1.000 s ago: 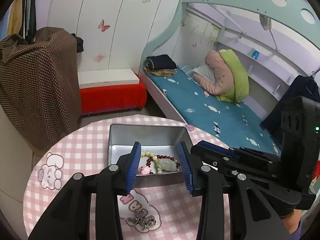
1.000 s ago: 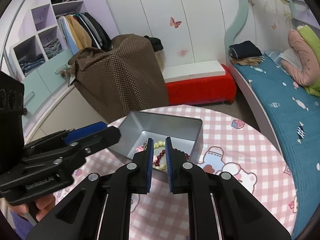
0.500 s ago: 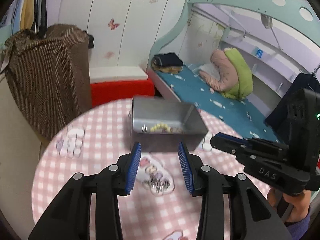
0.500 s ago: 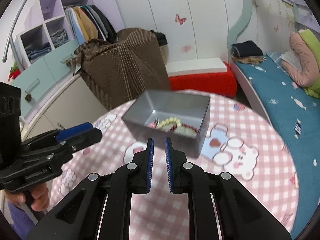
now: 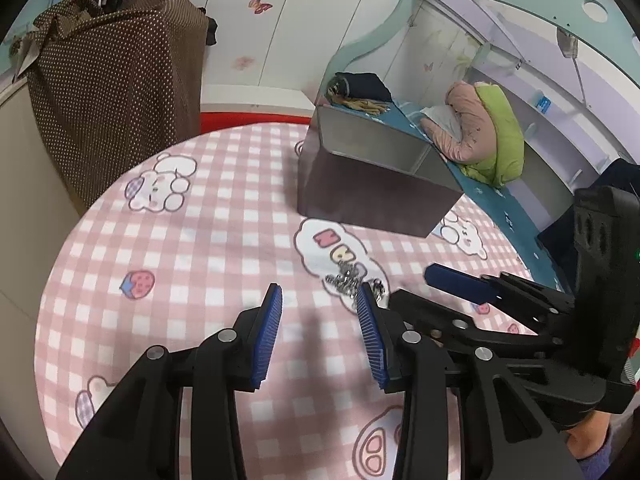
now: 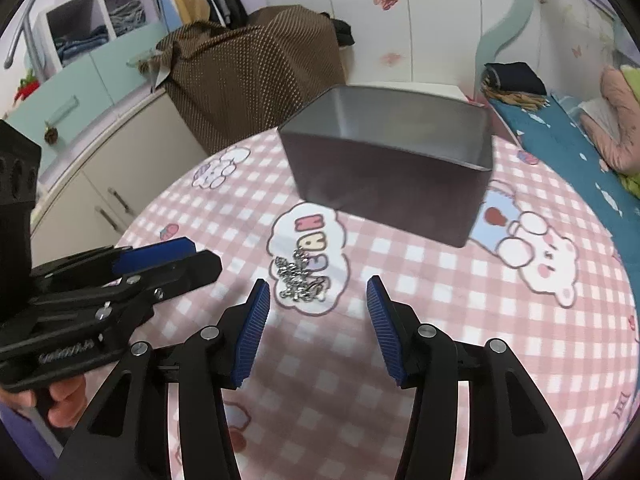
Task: Organize jewelry
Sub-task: 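Move both tools to the remaining silver chain charms on the table, then grasp a silver charm with the right tool while the left tool grasps the silver chain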
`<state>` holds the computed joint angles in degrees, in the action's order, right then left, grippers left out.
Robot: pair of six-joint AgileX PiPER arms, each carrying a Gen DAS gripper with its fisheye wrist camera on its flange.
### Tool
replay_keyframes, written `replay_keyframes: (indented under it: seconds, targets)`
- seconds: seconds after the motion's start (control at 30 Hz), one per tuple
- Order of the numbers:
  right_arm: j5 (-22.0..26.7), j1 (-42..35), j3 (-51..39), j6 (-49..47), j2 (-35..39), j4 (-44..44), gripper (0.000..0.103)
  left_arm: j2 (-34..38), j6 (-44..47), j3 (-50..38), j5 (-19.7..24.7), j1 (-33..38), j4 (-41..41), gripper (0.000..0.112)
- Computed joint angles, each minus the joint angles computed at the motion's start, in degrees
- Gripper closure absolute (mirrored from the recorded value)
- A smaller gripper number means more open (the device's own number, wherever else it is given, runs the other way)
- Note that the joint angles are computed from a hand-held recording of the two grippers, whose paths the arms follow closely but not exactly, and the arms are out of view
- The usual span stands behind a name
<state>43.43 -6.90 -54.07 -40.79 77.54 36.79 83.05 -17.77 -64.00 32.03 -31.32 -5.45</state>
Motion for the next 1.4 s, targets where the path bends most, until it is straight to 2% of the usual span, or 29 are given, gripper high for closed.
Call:
replay_keyframes:
  seconds: [0.2,0.33,0.4,0.73,0.87,1.1,1.13,1.2,1.23,1.33,1.4]
  targets:
    - [-1.21,1.95,-1.18,1.59,3.06,-1.56,0.068,-0.54,1.91,1.37,-0.67,1.16,-1.66,0.075]
    - [-1.94,2.5,-1.18,1.99,4.24,-2.0,0.086,-0.26,4.24,1.32,-0.87,2.24,-3.88,0.075]
    - [-1.75,1.62,-0.94,0.76,4.33,-0.84,0.09,-0.06,4.8,1.27,-0.98,2.29,-4.32,0.075]
    - [1.58,-6.55,-0.94,-4.95,3.75,3.31,0.09,3.51,5.51,-1.07,-1.05,0.52,-5.77,0.075]
    - [3.01,-10.1,-0.72,-7.29,3.94,4.84,0.09,6.85,3.41,-4.15,-0.85,-1.76,-3.83,0.075]
    - [4.72,-12.87,-0.59,-10.69,4.7,6.97,0.09,12.96,-4.75,-11.18,2.21,-4.88,5.05,0.078]
    - [4.87,-12.93,-0.62,-10.93,4.88,7.21,0.09,13.56,-5.6,-12.08,2.91,-5.28,6.3,0.079]
    - [5.26,-13.21,-0.83,-11.64,5.3,7.82,0.09,14.47,-8.72,-13.29,4.0,-6.23,10.36,0.094]
    - [5.39,-13.27,-0.91,-11.83,5.37,8.04,0.09,14.77,-9.76,-13.85,4.7,-6.58,12.0,0.096]
    - [5.69,-13.65,-1.09,-12.37,5.6,8.64,0.09,14.34,-7.22,-12.87,3.13,-5.88,8.84,0.101]
    - [5.93,-13.87,-1.49,-12.37,5.68,8.81,0.09,14.09,-8.27,-12.65,2.97,-6.43,10.77,0.106]
